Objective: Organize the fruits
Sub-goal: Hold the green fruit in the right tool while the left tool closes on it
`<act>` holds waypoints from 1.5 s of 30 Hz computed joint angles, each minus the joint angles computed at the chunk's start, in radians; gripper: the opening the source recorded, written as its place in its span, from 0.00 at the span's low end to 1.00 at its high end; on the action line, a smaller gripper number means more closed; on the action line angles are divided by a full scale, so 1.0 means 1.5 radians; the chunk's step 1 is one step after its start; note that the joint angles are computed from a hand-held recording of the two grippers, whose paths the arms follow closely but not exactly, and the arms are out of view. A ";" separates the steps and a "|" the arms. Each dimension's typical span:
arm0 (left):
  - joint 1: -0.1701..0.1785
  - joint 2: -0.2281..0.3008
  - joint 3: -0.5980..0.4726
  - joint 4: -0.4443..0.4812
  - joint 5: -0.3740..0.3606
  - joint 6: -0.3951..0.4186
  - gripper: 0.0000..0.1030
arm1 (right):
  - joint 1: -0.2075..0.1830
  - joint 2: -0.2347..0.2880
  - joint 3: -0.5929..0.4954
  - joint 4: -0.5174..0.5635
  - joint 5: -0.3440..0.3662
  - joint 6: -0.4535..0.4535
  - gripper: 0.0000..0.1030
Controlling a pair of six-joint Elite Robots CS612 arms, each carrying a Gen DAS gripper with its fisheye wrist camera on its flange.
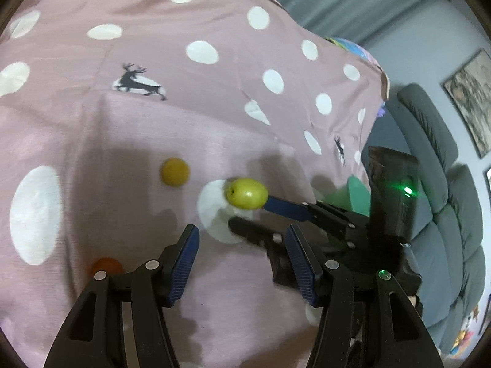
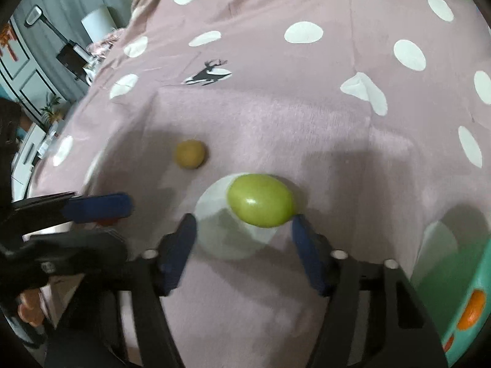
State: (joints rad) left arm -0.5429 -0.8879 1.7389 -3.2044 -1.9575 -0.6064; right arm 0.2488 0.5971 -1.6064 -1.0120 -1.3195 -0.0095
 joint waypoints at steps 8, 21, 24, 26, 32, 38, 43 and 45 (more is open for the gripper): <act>0.016 0.014 -0.014 -0.021 -0.020 -0.037 0.56 | -0.005 -0.009 0.032 -0.030 0.003 0.011 0.51; 0.023 0.015 -0.019 -0.016 -0.016 -0.043 0.56 | 0.012 -0.024 0.082 -0.080 -0.047 -0.028 0.46; 0.025 0.017 -0.020 -0.021 -0.024 -0.048 0.56 | 0.007 -0.021 0.073 -0.074 -0.023 -0.021 0.45; 0.026 0.020 -0.022 -0.031 -0.037 -0.054 0.56 | 0.002 -0.018 0.058 -0.060 0.008 -0.017 0.45; 0.021 0.031 -0.039 -0.006 -0.111 -0.027 0.56 | -0.002 -0.008 -0.010 0.019 0.080 -0.052 0.45; -0.001 0.025 -0.039 0.091 -0.128 0.022 0.56 | -0.005 0.015 -0.070 0.101 0.108 -0.052 0.46; -0.017 0.011 -0.029 0.149 -0.103 0.058 0.53 | -0.009 0.027 -0.097 0.119 0.113 -0.041 0.46; -0.020 0.007 -0.026 0.160 -0.098 0.061 0.44 | -0.009 0.030 -0.102 0.121 0.110 -0.042 0.46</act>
State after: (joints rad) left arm -0.5724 -0.8776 1.6996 -2.9645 -2.1050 -0.5149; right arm 0.2352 0.6422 -1.7590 -0.8301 -1.1552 -0.0732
